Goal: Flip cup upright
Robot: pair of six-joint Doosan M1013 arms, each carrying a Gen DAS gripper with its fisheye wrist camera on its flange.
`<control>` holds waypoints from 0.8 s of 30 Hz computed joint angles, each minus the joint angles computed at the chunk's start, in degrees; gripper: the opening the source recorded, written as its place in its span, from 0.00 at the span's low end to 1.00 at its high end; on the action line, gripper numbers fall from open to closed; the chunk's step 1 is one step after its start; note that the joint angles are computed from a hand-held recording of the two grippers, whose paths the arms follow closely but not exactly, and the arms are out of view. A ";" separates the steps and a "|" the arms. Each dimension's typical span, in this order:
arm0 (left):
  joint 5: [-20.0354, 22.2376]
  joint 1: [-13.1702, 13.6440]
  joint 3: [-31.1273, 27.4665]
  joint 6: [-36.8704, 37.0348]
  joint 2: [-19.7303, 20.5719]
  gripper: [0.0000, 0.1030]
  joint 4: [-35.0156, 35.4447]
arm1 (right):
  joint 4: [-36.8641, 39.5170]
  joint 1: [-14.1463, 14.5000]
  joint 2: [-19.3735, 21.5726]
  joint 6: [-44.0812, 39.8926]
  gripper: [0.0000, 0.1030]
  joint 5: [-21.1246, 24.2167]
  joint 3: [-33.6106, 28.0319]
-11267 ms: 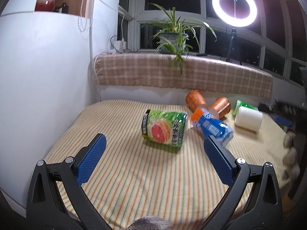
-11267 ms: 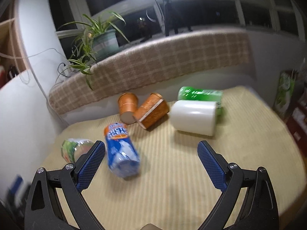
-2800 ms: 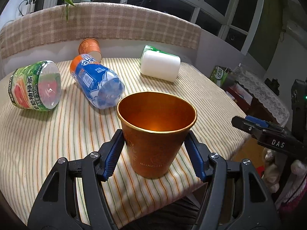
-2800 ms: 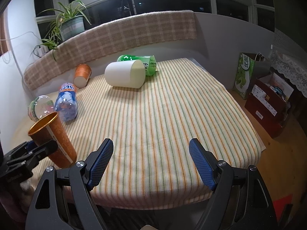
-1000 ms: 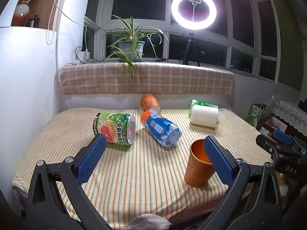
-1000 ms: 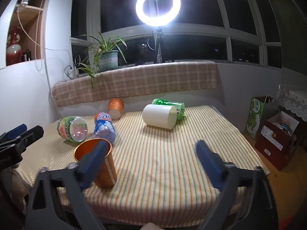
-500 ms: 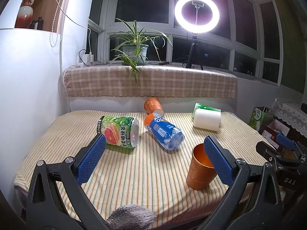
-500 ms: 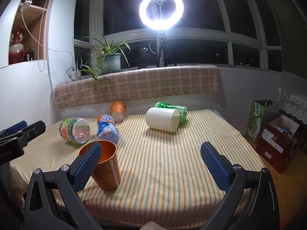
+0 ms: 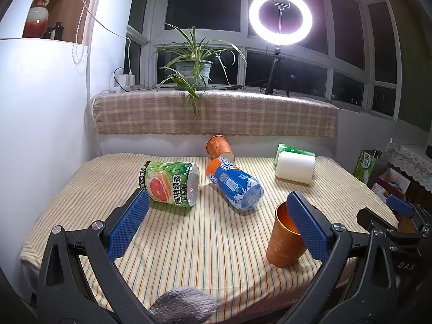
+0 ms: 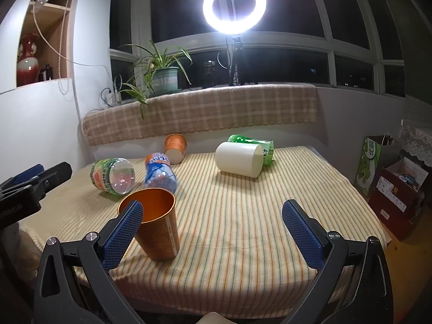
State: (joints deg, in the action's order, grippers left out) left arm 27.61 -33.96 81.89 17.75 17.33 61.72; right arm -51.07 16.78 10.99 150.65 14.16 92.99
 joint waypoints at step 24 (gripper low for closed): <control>0.17 0.05 0.57 -2.23 -0.31 1.00 2.11 | 9.88 0.38 0.07 -10.16 0.99 -0.87 -0.16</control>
